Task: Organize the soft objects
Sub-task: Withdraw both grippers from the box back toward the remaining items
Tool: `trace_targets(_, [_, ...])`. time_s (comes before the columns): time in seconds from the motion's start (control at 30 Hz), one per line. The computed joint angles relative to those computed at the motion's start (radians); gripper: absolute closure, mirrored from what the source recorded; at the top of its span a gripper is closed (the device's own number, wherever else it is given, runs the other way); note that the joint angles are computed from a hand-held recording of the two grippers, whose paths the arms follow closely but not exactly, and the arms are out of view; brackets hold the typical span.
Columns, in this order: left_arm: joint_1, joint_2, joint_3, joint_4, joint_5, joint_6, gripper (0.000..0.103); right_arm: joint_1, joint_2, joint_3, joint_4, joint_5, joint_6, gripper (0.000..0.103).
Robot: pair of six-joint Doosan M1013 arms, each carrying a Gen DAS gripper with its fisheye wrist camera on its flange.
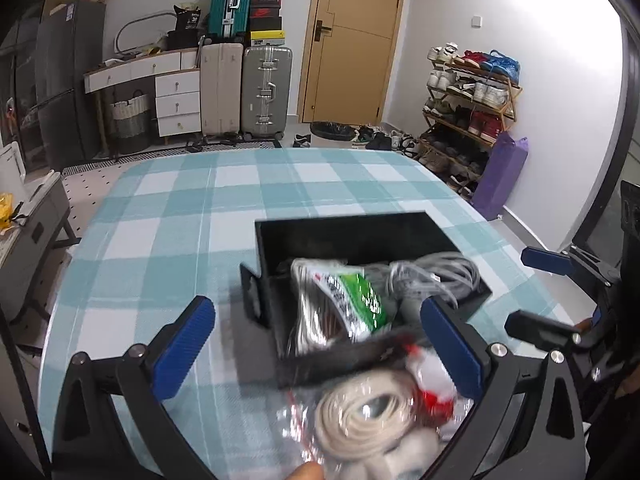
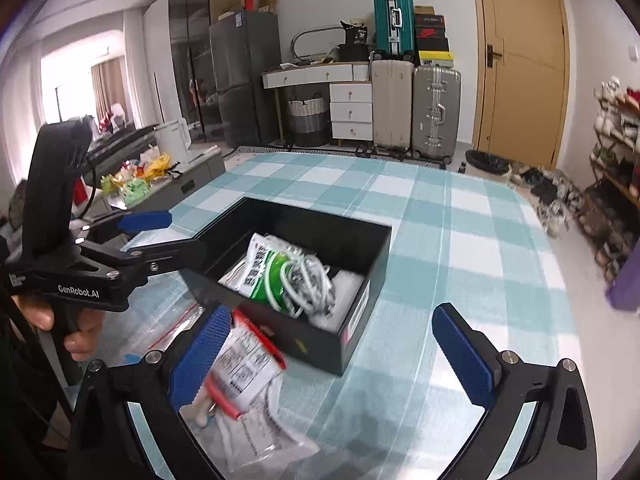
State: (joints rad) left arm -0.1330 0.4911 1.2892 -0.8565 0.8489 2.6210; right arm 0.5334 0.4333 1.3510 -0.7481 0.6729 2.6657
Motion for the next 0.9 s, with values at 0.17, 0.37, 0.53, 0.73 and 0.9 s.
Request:
trace_targets(0.17, [0.014,-0.027,0.054,-0.003,-0.023,0.010,0.000,0.012,-0.009,0.030,-0.014,-0.016,0.029,0.001])
trace_targets(0.37, [0.019,-0.049,0.103,0.028,-0.035,0.008,0.000,0.021,-0.008,0.042,0.035,-0.018,-0.037,0.001])
trace_targets(0.53, [0.019,-0.058,0.123,0.042,-0.030,-0.003,0.000,0.026,-0.009,0.040,0.062,-0.020,-0.087,0.001])
trace_targets(0.73, [0.017,-0.071,0.156,0.045,-0.037,0.021,0.000,0.029,-0.004,0.031,0.129,-0.001,-0.187,0.001])
trace_targets(0.9, [0.014,-0.080,0.177,0.055,-0.030,0.034,0.000,0.029,0.001,0.024,0.173,0.017,-0.251,0.001])
